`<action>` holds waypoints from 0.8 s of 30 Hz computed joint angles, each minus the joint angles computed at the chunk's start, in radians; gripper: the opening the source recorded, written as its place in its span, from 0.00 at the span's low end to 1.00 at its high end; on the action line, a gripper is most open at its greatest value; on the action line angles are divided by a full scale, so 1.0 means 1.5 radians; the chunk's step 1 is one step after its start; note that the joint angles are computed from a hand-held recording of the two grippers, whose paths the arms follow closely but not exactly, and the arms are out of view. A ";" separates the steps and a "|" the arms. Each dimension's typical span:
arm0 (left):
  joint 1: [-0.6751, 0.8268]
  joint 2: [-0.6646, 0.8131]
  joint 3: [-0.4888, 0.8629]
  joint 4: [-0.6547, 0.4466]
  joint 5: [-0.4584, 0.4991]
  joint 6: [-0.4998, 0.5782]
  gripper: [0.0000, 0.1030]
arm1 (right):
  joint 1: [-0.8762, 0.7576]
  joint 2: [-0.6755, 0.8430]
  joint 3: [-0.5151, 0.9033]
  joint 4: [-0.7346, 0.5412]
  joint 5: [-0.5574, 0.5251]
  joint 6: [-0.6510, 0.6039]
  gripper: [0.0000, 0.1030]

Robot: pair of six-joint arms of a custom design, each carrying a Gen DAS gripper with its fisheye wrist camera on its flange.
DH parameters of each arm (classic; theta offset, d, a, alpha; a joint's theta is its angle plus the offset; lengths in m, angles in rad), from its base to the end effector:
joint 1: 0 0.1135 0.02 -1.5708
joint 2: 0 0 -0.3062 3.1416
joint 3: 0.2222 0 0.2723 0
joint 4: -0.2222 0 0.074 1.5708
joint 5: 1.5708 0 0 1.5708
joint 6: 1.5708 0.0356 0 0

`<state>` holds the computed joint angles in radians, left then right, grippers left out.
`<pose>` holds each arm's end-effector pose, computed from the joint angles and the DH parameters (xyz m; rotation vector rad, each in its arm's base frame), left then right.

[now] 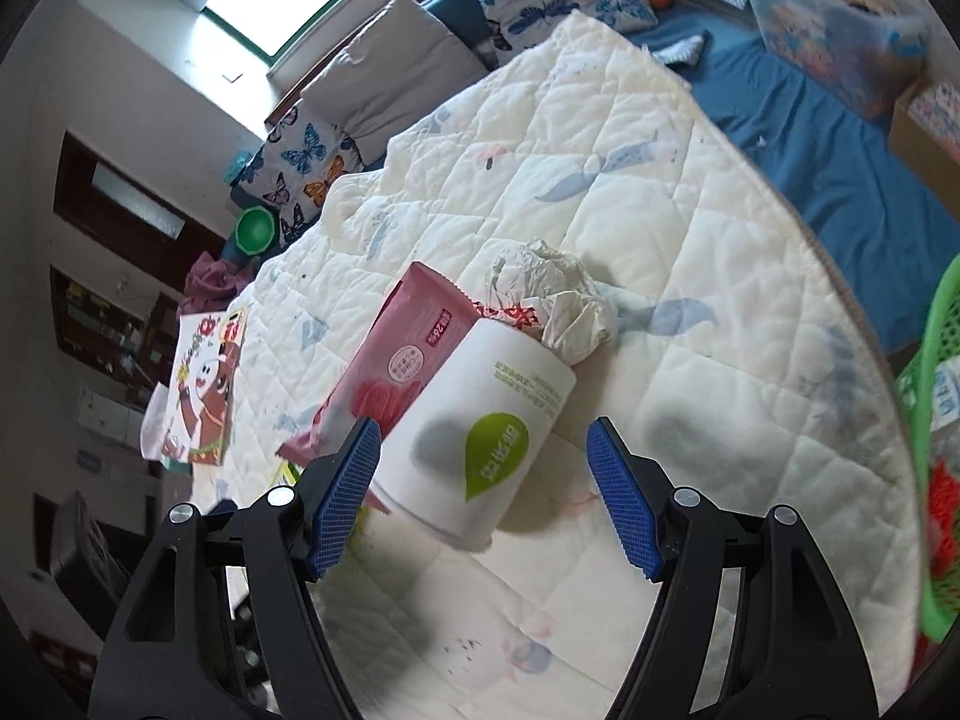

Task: Collect trash
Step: 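Close the left tool on the bottle while the right tool grasps the white paper cup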

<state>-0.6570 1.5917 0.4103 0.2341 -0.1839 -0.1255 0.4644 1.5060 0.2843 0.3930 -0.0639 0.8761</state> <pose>0.1991 -0.1453 0.1082 0.5841 2.4282 -0.0940 0.1970 0.1012 0.1093 0.4837 2.4692 0.6711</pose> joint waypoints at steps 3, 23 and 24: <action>0.008 0.013 0.003 0.005 0.006 0.007 0.89 | -0.021 0.041 0.011 0.033 -0.031 0.023 0.70; 0.030 0.103 0.046 0.019 0.067 0.022 0.57 | -0.092 0.066 -0.055 0.157 -0.166 0.071 0.61; 0.024 0.102 0.045 0.022 0.063 0.022 0.54 | -0.079 0.057 -0.054 0.149 -0.150 0.068 0.61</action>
<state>-0.6215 1.7447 0.4777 0.2665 -0.0892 -0.0931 0.3455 1.5916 0.2038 0.6161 -0.2896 0.9779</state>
